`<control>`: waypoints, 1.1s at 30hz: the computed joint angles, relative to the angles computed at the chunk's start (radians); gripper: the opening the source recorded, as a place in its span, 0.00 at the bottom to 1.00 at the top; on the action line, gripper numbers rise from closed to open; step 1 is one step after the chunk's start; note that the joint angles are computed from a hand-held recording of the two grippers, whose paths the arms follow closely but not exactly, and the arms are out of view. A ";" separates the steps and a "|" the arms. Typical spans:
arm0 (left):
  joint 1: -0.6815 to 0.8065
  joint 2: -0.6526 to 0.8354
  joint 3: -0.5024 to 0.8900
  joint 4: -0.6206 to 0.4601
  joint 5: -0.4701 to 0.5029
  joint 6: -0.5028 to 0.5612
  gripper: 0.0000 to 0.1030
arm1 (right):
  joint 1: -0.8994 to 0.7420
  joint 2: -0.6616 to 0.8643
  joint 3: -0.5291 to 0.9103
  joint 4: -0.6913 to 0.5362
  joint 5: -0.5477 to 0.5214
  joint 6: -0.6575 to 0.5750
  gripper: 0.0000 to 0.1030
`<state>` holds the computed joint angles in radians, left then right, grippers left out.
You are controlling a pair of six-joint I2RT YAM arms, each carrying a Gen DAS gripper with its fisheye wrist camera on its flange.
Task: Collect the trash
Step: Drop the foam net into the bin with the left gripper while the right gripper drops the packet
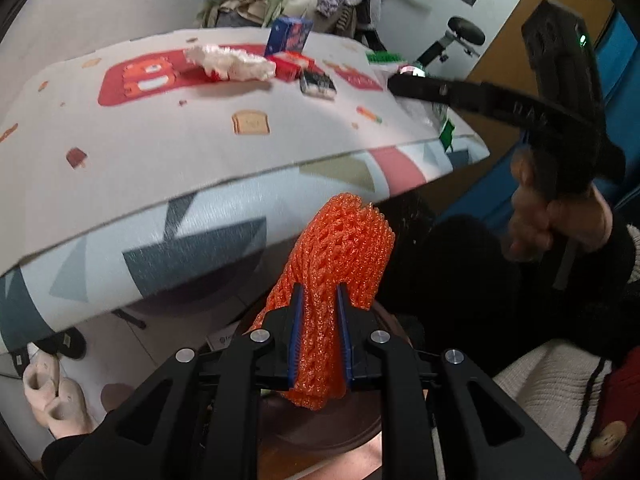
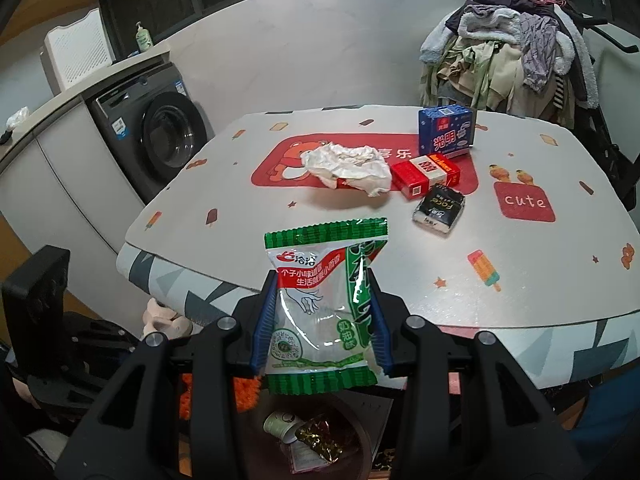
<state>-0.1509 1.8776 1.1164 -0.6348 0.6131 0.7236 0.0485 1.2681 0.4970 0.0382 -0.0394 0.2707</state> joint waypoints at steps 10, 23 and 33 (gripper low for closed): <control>-0.021 0.055 -0.009 -0.007 -0.041 0.009 0.39 | 0.008 0.001 -0.027 0.006 0.011 0.008 0.41; 0.052 -0.117 -0.105 0.285 -0.002 -0.201 0.91 | 0.065 0.080 -0.087 0.032 0.023 -0.011 0.41; 0.092 -0.174 -0.177 0.460 -0.059 -0.302 0.92 | 0.190 0.262 -0.102 0.115 0.011 0.003 0.42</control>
<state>-0.0588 1.7037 0.9393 -0.1744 0.5542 0.4213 0.2390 1.5298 0.3954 0.1527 -0.0284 0.2741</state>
